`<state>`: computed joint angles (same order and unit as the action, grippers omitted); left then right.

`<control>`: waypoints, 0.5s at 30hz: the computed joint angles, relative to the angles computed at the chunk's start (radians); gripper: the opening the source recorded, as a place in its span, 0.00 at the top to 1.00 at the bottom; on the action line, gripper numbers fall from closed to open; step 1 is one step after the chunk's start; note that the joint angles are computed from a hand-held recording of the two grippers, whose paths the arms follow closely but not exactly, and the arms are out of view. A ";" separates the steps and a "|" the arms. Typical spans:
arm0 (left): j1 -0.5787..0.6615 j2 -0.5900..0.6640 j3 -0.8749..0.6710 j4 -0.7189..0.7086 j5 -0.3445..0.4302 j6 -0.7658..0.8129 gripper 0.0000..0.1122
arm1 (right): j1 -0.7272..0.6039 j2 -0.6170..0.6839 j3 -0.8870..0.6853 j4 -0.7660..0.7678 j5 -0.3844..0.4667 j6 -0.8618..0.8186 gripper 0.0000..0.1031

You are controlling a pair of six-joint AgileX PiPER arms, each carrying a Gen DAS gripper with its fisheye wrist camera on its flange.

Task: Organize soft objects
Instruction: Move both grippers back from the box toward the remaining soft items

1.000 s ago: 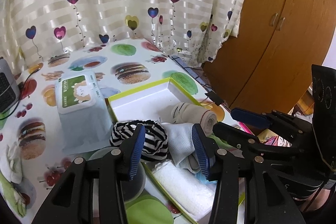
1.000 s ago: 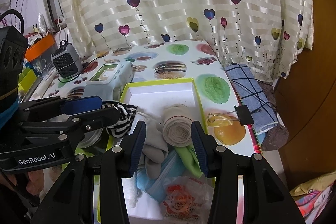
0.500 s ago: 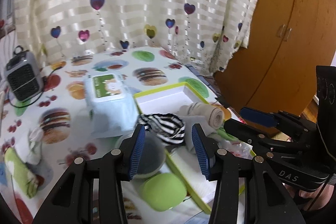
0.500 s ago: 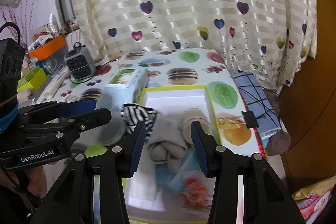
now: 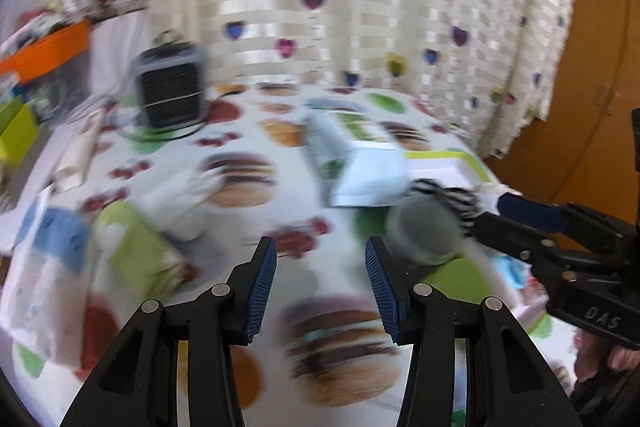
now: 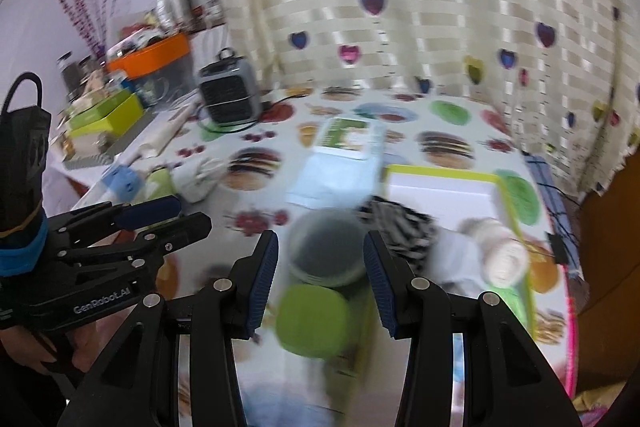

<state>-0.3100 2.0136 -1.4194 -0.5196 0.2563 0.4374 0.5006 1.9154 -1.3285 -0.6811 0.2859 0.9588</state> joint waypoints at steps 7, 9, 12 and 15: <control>0.106 0.029 0.025 0.225 -0.035 -0.275 0.58 | 0.040 0.169 -0.264 0.355 0.054 -0.385 0.56; 0.135 0.044 0.016 0.227 -0.029 -0.292 0.55 | 0.043 0.232 -0.365 0.452 0.089 -0.480 0.56; 0.168 0.068 -0.002 0.227 -0.022 -0.313 0.52 | 0.042 0.326 -0.520 0.594 0.150 -0.605 0.56; 0.184 0.092 -0.031 0.204 0.003 -0.308 0.51 | 0.035 0.474 -0.775 0.719 0.270 -0.699 0.55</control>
